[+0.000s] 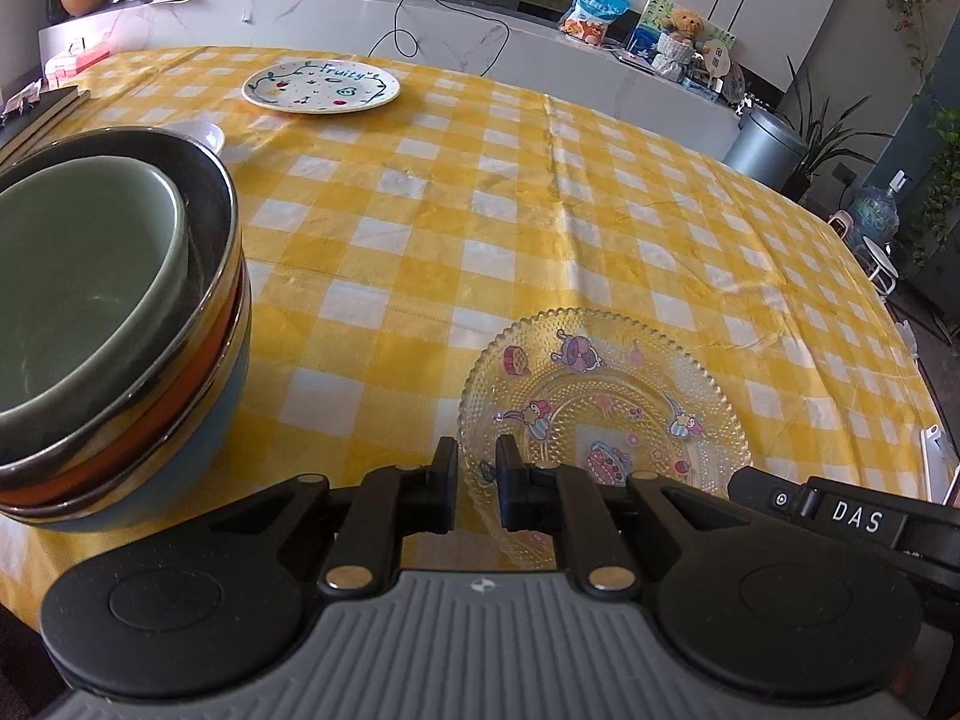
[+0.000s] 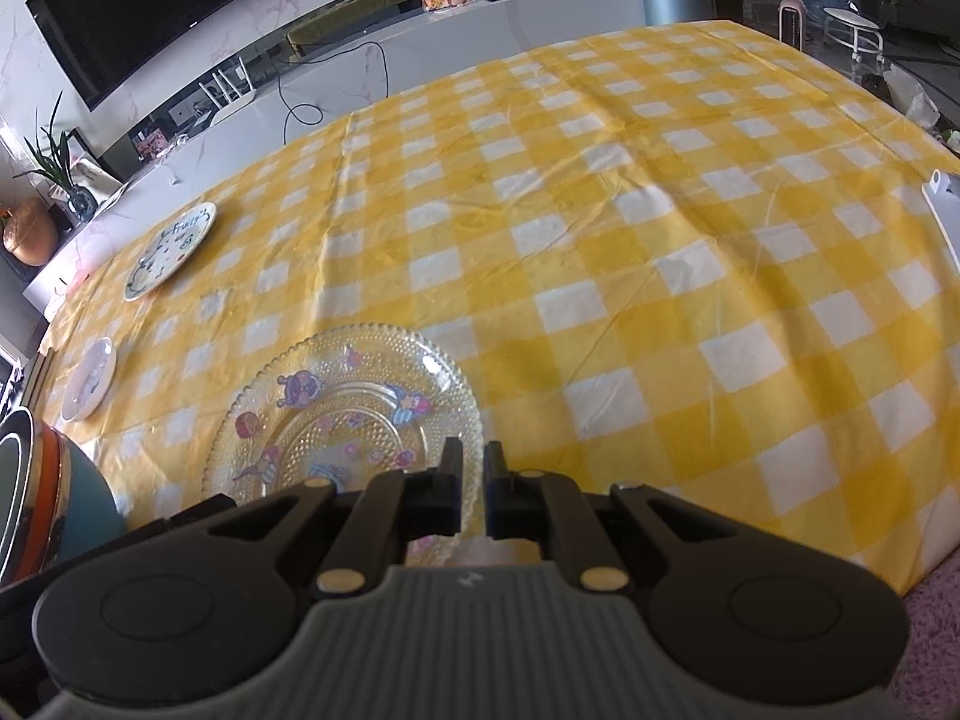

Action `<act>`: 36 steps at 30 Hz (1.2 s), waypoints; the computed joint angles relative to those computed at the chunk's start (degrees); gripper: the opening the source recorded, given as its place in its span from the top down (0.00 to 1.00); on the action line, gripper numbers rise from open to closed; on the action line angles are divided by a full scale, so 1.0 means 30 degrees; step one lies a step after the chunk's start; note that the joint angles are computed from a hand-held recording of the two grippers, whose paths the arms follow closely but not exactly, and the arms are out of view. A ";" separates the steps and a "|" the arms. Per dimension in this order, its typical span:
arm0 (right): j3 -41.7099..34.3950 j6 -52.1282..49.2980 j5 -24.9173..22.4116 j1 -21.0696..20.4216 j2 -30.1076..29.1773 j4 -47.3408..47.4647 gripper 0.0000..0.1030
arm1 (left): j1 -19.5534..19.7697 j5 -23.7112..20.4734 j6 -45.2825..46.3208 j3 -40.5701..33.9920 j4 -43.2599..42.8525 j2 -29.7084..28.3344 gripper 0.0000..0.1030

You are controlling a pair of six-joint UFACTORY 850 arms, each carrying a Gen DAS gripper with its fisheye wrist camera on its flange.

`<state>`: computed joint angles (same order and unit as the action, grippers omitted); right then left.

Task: Organize plates and bowls
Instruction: 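Lift the glass plate and carry it beside the stacked bowls with both tools, then lower the glass plate onto the table and open both tools, then reach both tools to the white 'Fruity' plate and close on its rim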

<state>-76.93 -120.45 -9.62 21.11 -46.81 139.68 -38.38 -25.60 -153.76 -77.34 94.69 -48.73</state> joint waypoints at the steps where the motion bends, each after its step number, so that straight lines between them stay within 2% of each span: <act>1: -0.0008 -0.0130 0.0002 0.0005 -0.0009 0.0108 0.96 | 0.0023 0.0043 0.0003 -0.0028 0.0058 -0.0015 0.86; 6: -0.0041 -0.0164 -0.0037 -0.0010 -0.0054 0.0222 0.96 | 0.0117 0.0207 0.0603 -0.0173 -0.0245 -0.0063 0.86; 7: -0.0048 -0.0286 -0.0043 0.0000 -0.0057 0.0365 0.93 | 0.0104 0.0126 0.0541 -0.0151 -0.0181 -0.0051 0.86; 9: 0.0170 -0.2767 -0.0154 0.0092 0.0085 0.2853 0.91 | 0.0052 0.0045 0.0464 -0.0041 -0.0073 0.0035 0.77; 10: 0.0238 -0.4374 -0.0143 0.0152 0.0152 0.4337 0.87 | 0.0023 -0.0046 0.0382 0.0030 -0.0012 0.0107 0.72; 11: 0.0307 -0.6008 -0.0148 0.0207 0.0222 0.5879 0.75 | -0.0024 -0.0198 0.0349 0.0089 0.0002 0.0185 0.69; 12: 0.0387 -0.7419 -0.0205 0.0254 0.0299 0.7272 0.70 | -0.0063 -0.0340 0.0412 0.0143 -0.0020 0.0278 0.68; 14: 0.0523 -0.8020 -0.0526 0.0254 0.0436 0.7816 0.68 | -0.0076 -0.0507 0.0026 0.0351 0.0572 0.0560 0.58; 16: 0.0577 -0.7870 -0.0778 0.0245 0.0580 0.7702 0.68 | 0.0008 -0.0299 -0.0085 0.0530 0.0897 0.0939 0.54; 19: 0.0777 -0.9275 -0.1570 0.0342 0.0889 0.8897 0.68 | 0.0307 0.0368 -0.0363 0.0904 0.1959 0.1587 0.53; 23: 0.0248 -0.7285 -0.1998 0.0492 0.0955 0.6582 0.66 | 0.0862 0.1158 0.2126 0.0911 0.0785 0.2253 0.51; 28: -0.1188 -0.6410 -0.1722 0.0920 0.0489 0.4864 0.62 | 0.1708 0.1227 0.3342 0.1343 0.0800 0.3243 0.51; 32: -0.2738 -0.4270 -0.1417 0.1264 -0.0152 0.2115 0.61 | 0.2466 0.0882 0.5023 0.1526 0.0303 0.3842 0.51; 36: -0.4699 -0.2465 -0.0601 0.1734 -0.1090 -0.0319 0.60 | 0.3492 0.1508 0.5157 0.1900 0.1700 0.4440 0.51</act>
